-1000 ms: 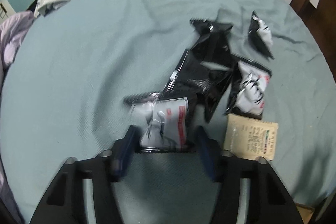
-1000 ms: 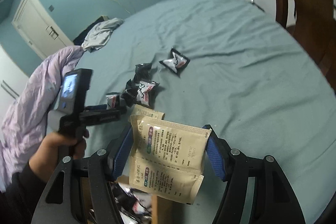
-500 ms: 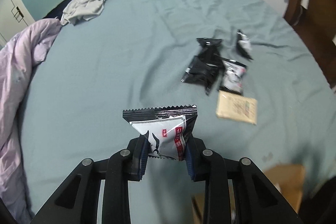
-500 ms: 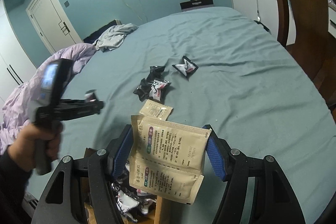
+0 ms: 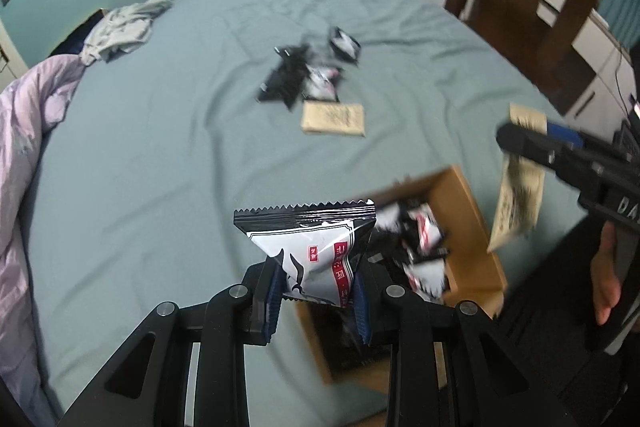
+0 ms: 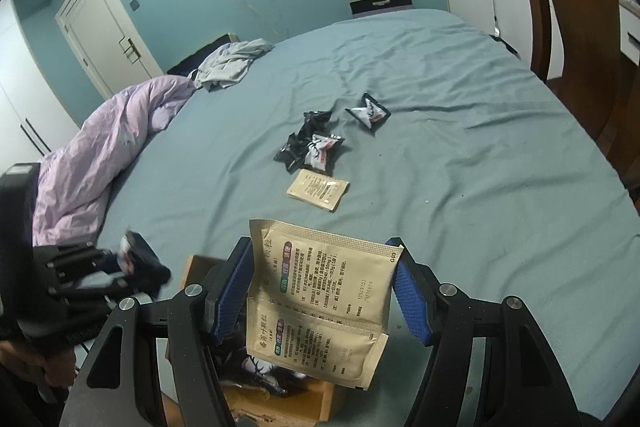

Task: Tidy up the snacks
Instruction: 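Grasp a white packet with the left tool while the right tool carries the sachets toward the box, then lower the beige sachets into the box and open the right tool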

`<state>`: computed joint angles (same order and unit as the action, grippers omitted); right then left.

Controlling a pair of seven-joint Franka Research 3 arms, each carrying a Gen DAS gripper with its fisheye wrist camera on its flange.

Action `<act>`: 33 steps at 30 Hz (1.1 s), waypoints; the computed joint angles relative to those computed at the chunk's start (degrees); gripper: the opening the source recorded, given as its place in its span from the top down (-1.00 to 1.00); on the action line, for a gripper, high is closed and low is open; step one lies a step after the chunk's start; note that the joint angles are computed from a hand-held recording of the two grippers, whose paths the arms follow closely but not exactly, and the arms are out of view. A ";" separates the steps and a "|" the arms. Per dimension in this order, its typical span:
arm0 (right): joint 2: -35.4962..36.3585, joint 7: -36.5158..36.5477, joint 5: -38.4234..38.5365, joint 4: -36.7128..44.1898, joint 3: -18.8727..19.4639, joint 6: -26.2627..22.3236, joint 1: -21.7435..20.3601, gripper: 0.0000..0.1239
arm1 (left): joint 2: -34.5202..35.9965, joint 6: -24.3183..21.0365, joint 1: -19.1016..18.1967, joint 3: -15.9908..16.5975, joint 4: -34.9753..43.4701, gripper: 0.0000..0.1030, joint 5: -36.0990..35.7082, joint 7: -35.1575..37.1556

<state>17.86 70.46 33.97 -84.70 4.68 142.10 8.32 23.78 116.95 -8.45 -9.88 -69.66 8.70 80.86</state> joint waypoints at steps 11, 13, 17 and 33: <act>0.32 2.14 -4.81 0.28 -0.53 -0.17 1.82 -0.05 | 5.02 -5.03 -2.80 -0.26 2.95 0.44 2.12 3.65; 1.11 2.87 -4.87 1.49 -0.50 -1.20 1.71 -0.05 | 5.44 -5.39 -2.78 -0.29 3.18 0.44 1.78 3.54; 1.76 3.87 -5.49 2.50 -0.53 -1.96 1.69 -0.05 | 6.05 -5.61 -3.69 0.29 3.43 0.41 3.76 3.15; 2.72 4.26 -10.39 4.04 -0.67 -3.93 3.15 -0.05 | -1.15 8.42 -2.16 2.57 -5.19 -0.60 8.32 -6.16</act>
<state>20.58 74.73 23.58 -80.66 4.01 138.17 11.47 22.63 125.37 -10.61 -7.31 -74.85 17.03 74.71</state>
